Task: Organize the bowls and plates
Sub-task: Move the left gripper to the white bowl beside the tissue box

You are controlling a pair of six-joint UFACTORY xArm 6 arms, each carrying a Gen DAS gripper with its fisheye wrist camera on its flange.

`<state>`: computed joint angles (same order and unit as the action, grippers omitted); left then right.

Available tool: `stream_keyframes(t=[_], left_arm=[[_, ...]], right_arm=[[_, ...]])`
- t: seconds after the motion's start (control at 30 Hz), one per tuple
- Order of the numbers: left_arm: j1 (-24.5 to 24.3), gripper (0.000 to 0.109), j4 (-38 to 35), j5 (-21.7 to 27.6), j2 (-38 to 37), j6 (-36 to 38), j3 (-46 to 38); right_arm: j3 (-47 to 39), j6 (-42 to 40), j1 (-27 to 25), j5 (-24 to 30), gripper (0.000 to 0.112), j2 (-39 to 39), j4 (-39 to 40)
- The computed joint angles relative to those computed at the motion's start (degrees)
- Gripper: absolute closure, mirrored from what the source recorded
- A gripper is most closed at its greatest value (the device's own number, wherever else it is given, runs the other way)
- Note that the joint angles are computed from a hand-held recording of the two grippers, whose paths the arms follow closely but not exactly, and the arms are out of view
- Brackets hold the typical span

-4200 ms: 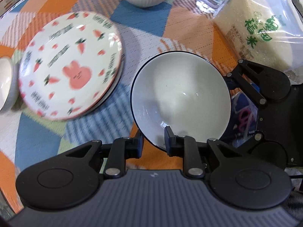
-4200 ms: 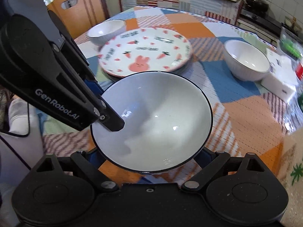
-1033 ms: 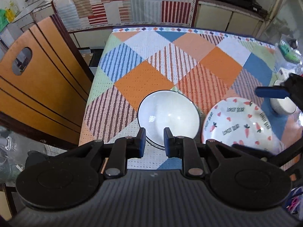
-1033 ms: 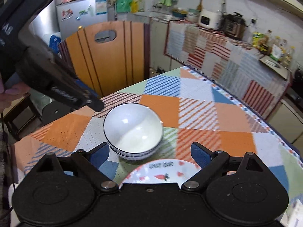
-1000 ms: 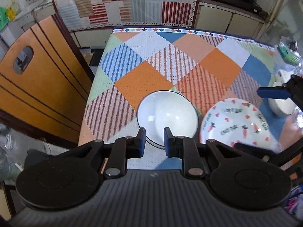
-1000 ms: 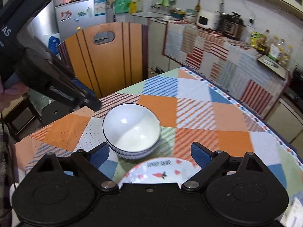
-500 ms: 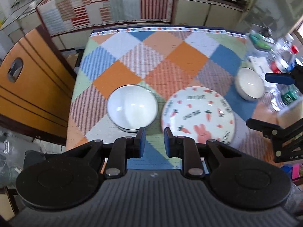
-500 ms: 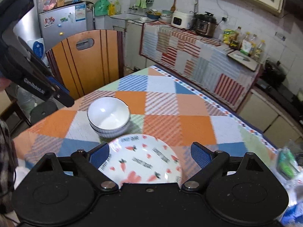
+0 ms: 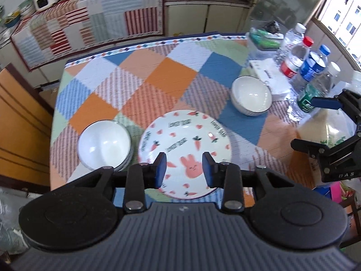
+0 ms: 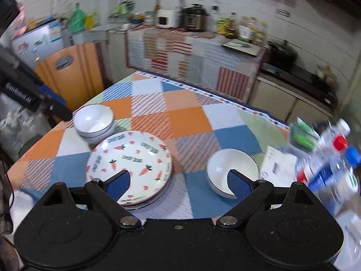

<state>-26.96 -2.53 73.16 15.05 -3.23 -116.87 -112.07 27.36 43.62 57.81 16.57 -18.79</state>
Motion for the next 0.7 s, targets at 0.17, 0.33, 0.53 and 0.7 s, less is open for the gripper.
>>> stream_keyframes(t=[0.17, 0.33, 0.53, 0.7], left_arm=[[-1.13, 0.068, -1.81, -5.09, 0.69, 1.3, 2.22], [-1.69, 0.063, -3.11, -9.68, 2.54, 2.68, 3.09], [-2.85, 0.04, -3.53, -19.74, 3.38, 3.51, 8.18], [-3.79, 0.033, -3.07, -25.57, 6.1, 3.09, 9.89]], right_arm=[[7.59, 7.77, -0.77, -2.41, 0.017, -3.51, -2.93], [11.62, 14.53, -0.26, -3.43, 0.017, -3.54, -7.9], [15.24, 22.01, -1.23, -6.85, 0.017, -0.9, -12.33], [17.92, 31.09, -3.1, -9.05, 0.017, 1.27, -16.84]])
